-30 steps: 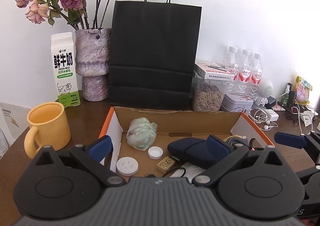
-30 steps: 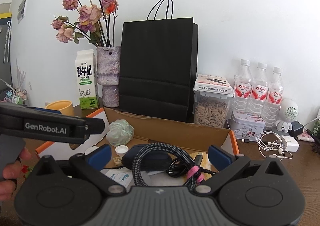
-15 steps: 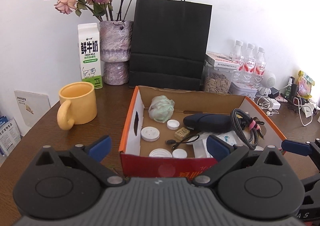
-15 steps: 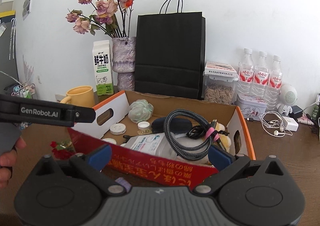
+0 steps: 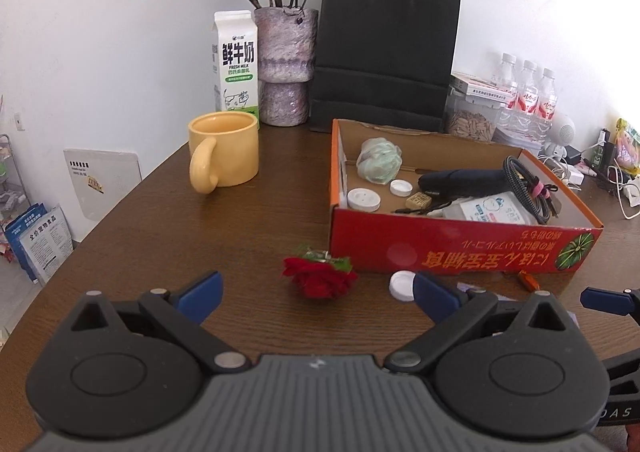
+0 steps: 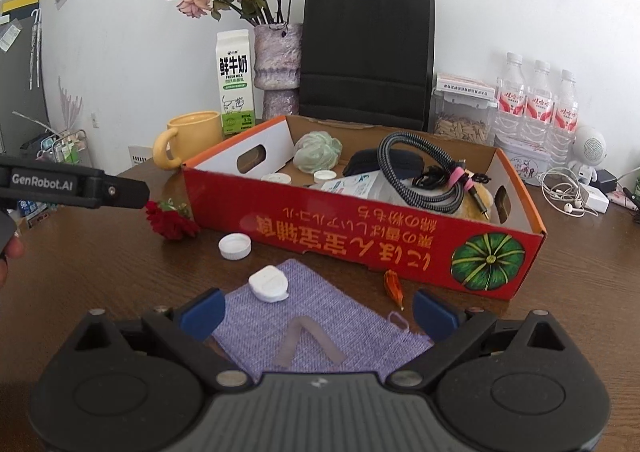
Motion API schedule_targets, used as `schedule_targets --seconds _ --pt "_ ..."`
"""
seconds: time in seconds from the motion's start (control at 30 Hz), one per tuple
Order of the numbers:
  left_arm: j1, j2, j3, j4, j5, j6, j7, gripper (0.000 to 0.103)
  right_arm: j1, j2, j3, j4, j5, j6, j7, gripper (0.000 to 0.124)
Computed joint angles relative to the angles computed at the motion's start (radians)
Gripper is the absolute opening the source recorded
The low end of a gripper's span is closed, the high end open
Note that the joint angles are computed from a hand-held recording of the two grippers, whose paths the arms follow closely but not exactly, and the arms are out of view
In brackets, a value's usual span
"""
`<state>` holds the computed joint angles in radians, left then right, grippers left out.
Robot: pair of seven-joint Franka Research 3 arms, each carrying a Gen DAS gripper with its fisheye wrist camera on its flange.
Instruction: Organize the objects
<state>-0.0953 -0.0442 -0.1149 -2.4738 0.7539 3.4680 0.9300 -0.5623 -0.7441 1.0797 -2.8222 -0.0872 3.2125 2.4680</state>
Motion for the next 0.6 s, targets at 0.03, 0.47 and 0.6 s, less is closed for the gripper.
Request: schedule_targets --seconds 0.03,0.47,0.6 --pt "0.002 -0.001 0.009 -0.002 0.020 -0.003 -0.016 0.103 0.003 0.014 0.000 0.000 -0.002 -0.004 -0.003 0.092" --pt "0.053 0.048 0.016 0.045 0.200 -0.016 -0.168 0.103 -0.041 0.077 0.030 0.029 -0.019 -0.010 0.012 0.073" --pt "0.076 0.079 -0.015 0.087 0.254 -0.028 -0.217 0.103 -0.055 0.105 0.034 0.036 -0.022 -0.002 0.006 0.063"
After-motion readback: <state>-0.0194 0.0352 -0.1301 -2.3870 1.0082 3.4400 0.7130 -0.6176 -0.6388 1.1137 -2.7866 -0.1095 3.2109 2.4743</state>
